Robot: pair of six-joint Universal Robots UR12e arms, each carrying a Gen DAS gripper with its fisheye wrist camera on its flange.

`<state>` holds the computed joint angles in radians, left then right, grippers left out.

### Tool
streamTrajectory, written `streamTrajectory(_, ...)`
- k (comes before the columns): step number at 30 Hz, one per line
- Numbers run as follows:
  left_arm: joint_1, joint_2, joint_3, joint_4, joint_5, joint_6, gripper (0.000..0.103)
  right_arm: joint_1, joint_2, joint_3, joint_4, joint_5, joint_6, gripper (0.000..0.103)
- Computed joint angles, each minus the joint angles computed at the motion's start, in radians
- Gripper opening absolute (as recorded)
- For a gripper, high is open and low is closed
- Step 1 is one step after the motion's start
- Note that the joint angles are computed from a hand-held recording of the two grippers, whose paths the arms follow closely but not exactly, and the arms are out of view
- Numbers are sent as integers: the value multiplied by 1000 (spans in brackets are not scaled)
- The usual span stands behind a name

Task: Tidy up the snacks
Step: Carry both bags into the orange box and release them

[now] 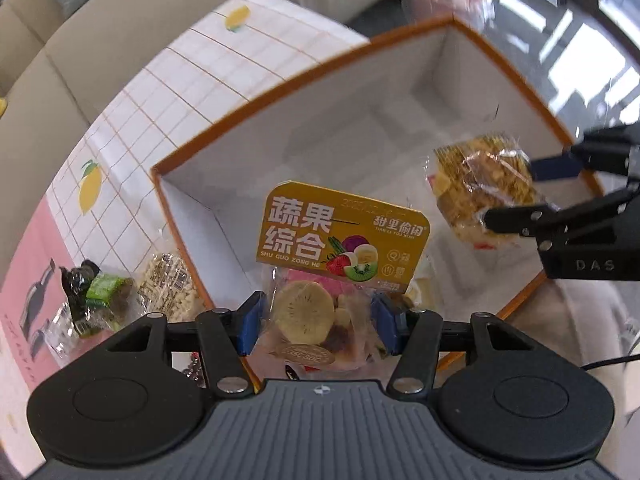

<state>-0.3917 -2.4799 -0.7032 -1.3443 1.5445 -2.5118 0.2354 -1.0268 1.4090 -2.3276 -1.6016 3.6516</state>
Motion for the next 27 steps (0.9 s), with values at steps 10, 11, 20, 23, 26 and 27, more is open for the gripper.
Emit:
streamTrajectory(10, -26, -60, 76, -74, 107, 65, 68, -4, 25, -23, 66, 73, -29, 54)
streamTrajectory(11, -28, -65, 83, -79, 112, 61, 69, -4, 29, -29, 75, 80, -31, 55)
streamTrajectory(20, -33, -49, 41, -9, 139, 110, 79, 2, 59, -72, 136, 75, -30, 61)
streamTrajectory(23, -29, -44, 39, -7, 124, 114, 81, 3, 59, -78, 146, 65, -29, 67)
streamTrajectory(26, -24, -36, 33, 2, 107, 109, 81, 7, 58, -85, 157, 53, -23, 73)
streamTrajectory(27, -22, -32, 29, 6, 99, 110, 81, 8, 57, -90, 167, 46, -23, 77)
